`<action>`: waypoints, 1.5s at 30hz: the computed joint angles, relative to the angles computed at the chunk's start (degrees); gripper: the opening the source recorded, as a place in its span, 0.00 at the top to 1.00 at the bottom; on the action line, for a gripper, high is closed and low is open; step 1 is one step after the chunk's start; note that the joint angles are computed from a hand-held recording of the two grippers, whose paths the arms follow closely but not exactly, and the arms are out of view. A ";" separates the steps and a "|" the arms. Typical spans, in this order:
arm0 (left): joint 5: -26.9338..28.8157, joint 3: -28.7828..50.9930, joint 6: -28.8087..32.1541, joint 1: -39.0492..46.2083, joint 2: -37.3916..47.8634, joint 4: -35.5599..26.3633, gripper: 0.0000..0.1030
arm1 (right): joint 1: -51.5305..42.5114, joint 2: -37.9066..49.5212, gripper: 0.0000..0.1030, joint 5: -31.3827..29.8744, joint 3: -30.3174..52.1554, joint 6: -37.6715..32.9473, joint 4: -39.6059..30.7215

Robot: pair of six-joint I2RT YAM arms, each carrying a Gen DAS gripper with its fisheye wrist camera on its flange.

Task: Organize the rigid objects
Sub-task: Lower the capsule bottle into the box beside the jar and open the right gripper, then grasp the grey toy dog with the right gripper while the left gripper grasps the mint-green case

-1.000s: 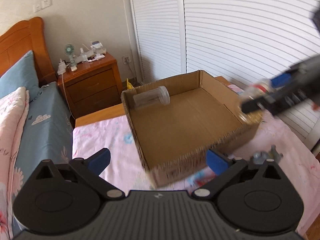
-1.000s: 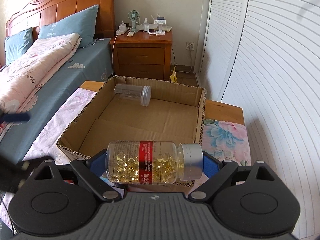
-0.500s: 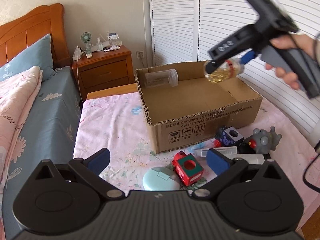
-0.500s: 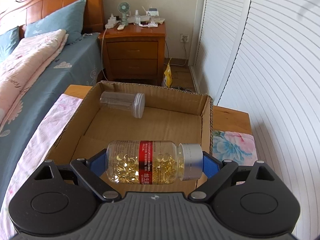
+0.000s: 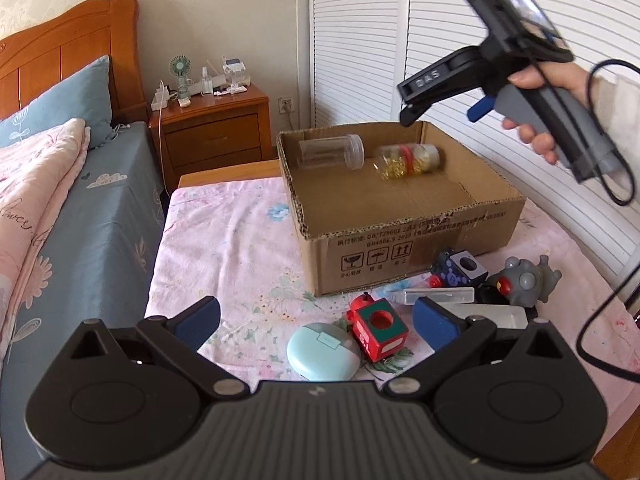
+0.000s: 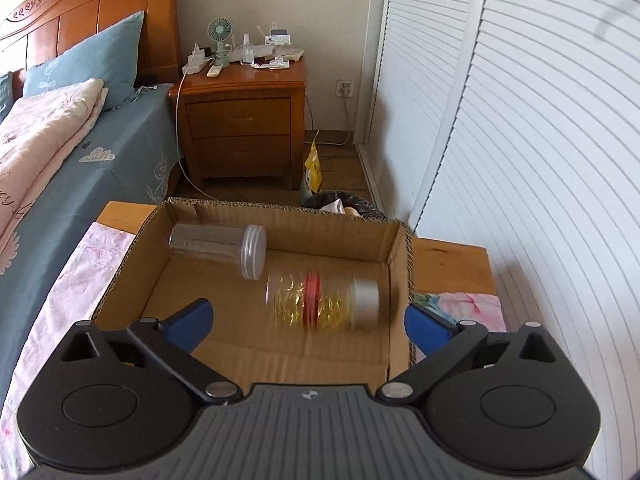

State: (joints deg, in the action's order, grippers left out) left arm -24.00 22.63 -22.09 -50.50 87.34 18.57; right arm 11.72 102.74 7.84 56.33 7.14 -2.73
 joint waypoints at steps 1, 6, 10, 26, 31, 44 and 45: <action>0.04 0.00 -0.10 -0.10 0.01 -0.04 0.01 | 0.05 -1.21 0.00 -0.22 -1.26 -0.02 0.18; 0.01 -0.33 -0.67 -1.13 -0.76 -0.57 0.01 | 1.23 -7.83 0.00 0.85 -8.05 0.98 0.89; -0.23 -0.28 -0.96 -1.70 -0.90 -1.40 0.01 | 2.60 -14.82 0.00 1.44 -15.81 2.18 3.04; 0.64 -0.82 -0.10 -2.17 5.45 -0.66 0.01 | 12.01 -29.92 0.00 11.68 -48.12 21.12 18.62; 3.39 -0.80 -0.94 -0.63 8.39 0.70 0.01 | 11.67 -21.48 0.00 11.03 -48.05 21.55 25.08; 7.12 0.76 1.89 3.86 11.85 1.79 0.01 | 6.68 -7.25 0.00 8.69 -46.74 18.98 35.86; 7.45 0.86 2.51 4.42 12.29 2.26 0.01 | 6.04 -7.22 0.00 8.98 -46.85 18.47 35.72</action>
State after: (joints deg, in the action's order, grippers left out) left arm -16.55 23.48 -19.58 -46.08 99.63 20.83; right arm 17.76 95.52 16.82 9.48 25.61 32.99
